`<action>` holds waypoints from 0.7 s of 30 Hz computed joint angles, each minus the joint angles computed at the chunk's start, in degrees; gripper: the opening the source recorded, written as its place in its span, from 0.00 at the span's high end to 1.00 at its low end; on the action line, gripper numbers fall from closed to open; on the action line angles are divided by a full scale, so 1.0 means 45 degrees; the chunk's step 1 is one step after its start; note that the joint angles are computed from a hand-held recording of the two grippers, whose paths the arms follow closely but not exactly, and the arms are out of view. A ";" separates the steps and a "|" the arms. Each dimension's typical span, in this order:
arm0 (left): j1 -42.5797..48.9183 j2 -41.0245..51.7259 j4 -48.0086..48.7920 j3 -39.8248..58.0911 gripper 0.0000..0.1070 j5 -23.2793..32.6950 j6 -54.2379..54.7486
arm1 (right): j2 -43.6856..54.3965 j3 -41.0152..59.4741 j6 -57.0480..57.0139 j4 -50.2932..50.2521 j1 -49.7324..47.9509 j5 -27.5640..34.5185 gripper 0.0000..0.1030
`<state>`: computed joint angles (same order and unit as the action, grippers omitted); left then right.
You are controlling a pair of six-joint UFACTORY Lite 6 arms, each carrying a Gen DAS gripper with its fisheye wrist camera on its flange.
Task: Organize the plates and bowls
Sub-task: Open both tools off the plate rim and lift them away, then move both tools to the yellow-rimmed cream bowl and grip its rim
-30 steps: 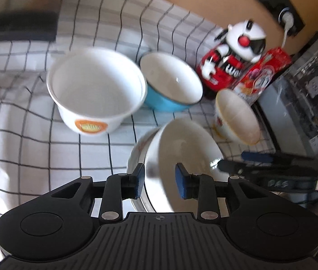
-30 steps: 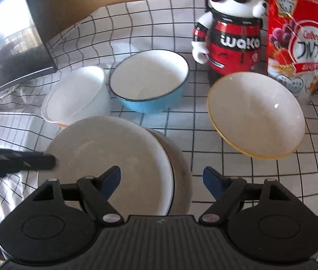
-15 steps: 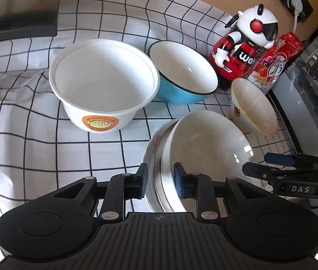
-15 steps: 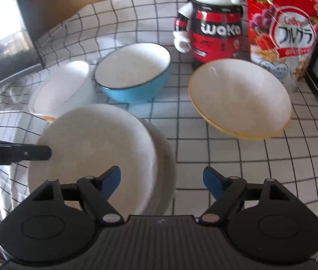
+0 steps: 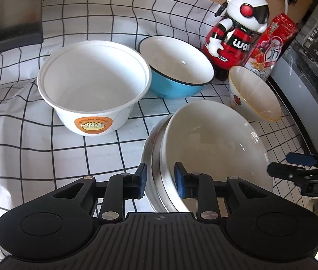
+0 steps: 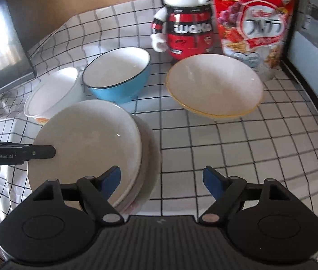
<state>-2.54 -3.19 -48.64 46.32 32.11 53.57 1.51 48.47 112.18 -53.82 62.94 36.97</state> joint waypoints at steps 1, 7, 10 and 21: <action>0.0026 -0.0052 0.0072 0.0015 0.73 0.0102 -0.0024 | -0.0154 -0.0148 0.0255 0.0033 0.0117 0.0211 0.22; 0.0375 -0.1633 -0.1043 -0.0319 0.69 0.0769 0.1063 | -0.1661 -0.1708 0.3051 0.0169 0.1384 0.1692 0.22; 0.0068 -0.2450 -0.2120 -0.0393 0.69 0.1107 0.1135 | -0.3088 -0.2914 0.3480 -0.0262 0.1459 0.1562 0.22; -0.7350 -0.0413 -0.2565 0.0347 0.69 -0.4415 -0.5267 | -0.6880 -0.7058 -0.3746 -0.1995 -0.6430 -0.5309 0.22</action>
<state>-35.62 -5.05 -60.18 47.88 12.25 29.87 -29.45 16.71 95.33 -62.80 34.00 13.08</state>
